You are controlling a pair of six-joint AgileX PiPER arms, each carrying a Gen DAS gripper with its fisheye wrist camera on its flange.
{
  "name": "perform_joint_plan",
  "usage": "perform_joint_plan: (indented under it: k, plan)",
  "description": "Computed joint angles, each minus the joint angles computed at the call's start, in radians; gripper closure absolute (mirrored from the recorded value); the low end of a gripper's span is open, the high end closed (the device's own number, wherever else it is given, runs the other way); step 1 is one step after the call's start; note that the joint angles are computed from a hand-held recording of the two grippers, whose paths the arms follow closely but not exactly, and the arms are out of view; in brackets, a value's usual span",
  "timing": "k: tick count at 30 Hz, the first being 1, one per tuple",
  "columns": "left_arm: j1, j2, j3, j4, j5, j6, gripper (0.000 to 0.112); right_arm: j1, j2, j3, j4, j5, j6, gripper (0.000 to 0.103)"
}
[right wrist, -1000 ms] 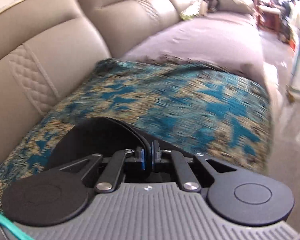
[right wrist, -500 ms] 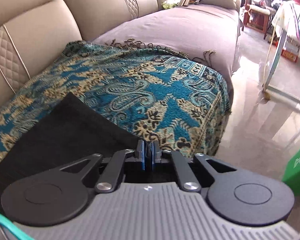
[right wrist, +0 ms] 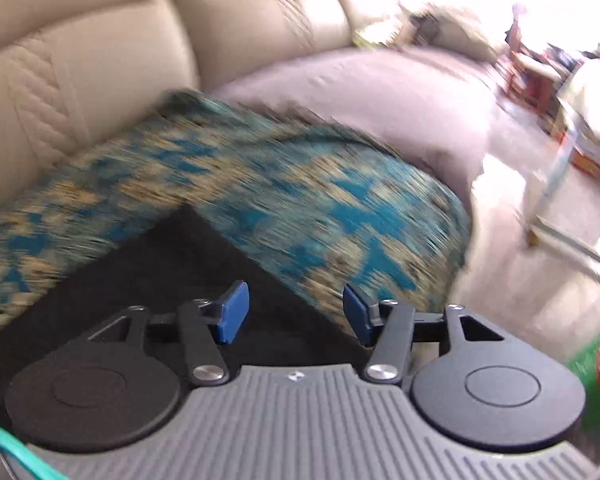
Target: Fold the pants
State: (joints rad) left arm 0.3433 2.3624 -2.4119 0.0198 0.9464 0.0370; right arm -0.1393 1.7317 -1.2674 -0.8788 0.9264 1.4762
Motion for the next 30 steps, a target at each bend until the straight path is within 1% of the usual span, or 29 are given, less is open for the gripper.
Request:
perform_joint_plan:
  k: [1, 2, 3, 4, 6, 8, 11, 13, 15, 17, 18, 20, 21, 23, 26, 30]
  plan:
    - [0.008, -0.018, 0.027, -0.027, -0.012, 0.014, 0.088, 0.022, -0.01, 0.003, -0.023, -0.032, 0.0, 0.027]
    - [0.015, -0.032, 0.046, -0.051, -0.021, 0.029, 0.082, 0.044, -0.021, 0.012, -0.042, -0.079, 0.0, 0.026]
    - [0.023, -0.048, 0.067, -0.079, -0.029, 0.046, 0.073, 0.062, -0.029, 0.017, -0.052, -0.127, -0.006, 0.024]
    - [0.03, -0.064, 0.088, -0.106, -0.039, 0.064, 0.07, 0.086, -0.03, 0.015, -0.057, -0.173, -0.019, 0.023]
    - [0.044, -0.102, 0.142, -0.163, -0.062, 0.114, 0.069, 0.15, -0.013, -0.007, -0.083, -0.227, -0.039, 0.022]
    - [0.056, -0.147, 0.201, -0.217, -0.075, 0.17, 0.068, 0.24, 0.02, -0.043, -0.135, -0.253, -0.045, 0.021]
    - [0.082, -0.231, 0.324, -0.359, -0.078, 0.313, 0.066, 0.388, 0.082, -0.093, -0.224, -0.282, -0.029, 0.02]
    - [0.094, -0.285, 0.411, -0.451, -0.058, 0.4, 0.065, 0.498, 0.12, -0.098, -0.308, -0.315, 0.044, 0.02]
    - [0.099, -0.334, 0.499, -0.53, -0.037, 0.475, 0.065, 0.603, 0.152, -0.086, -0.407, -0.343, 0.152, 0.019]
    - [0.099, -0.37, 0.574, -0.593, -0.02, 0.542, 0.065, 0.71, 0.193, -0.086, -0.501, -0.329, 0.252, 0.019]
    - [0.095, -0.389, 0.616, -0.618, -0.017, 0.574, 0.065, 0.763, 0.222, -0.104, -0.527, -0.301, 0.265, 0.019]
    - [0.08, -0.418, 0.687, -0.639, -0.023, 0.624, 0.065, 0.858, 0.278, -0.151, -0.541, -0.228, 0.24, 0.019]
    - [0.069, -0.428, 0.716, -0.641, -0.025, 0.636, 0.065, 0.897, 0.299, -0.165, -0.56, -0.204, 0.236, 0.019]
    - [0.058, -0.43, 0.739, -0.648, -0.004, 0.641, 0.065, 0.965, 0.321, -0.176, -0.58, -0.173, 0.245, 0.019]
    - [0.046, -0.423, 0.754, -0.675, 0.016, 0.653, 0.065, 1.005, 0.337, -0.207, -0.521, -0.156, 0.218, 0.019]
    - [0.026, -0.404, 0.745, -0.673, -0.005, 0.64, 0.064, 1.002, 0.362, -0.248, -0.427, -0.126, 0.148, 0.019]
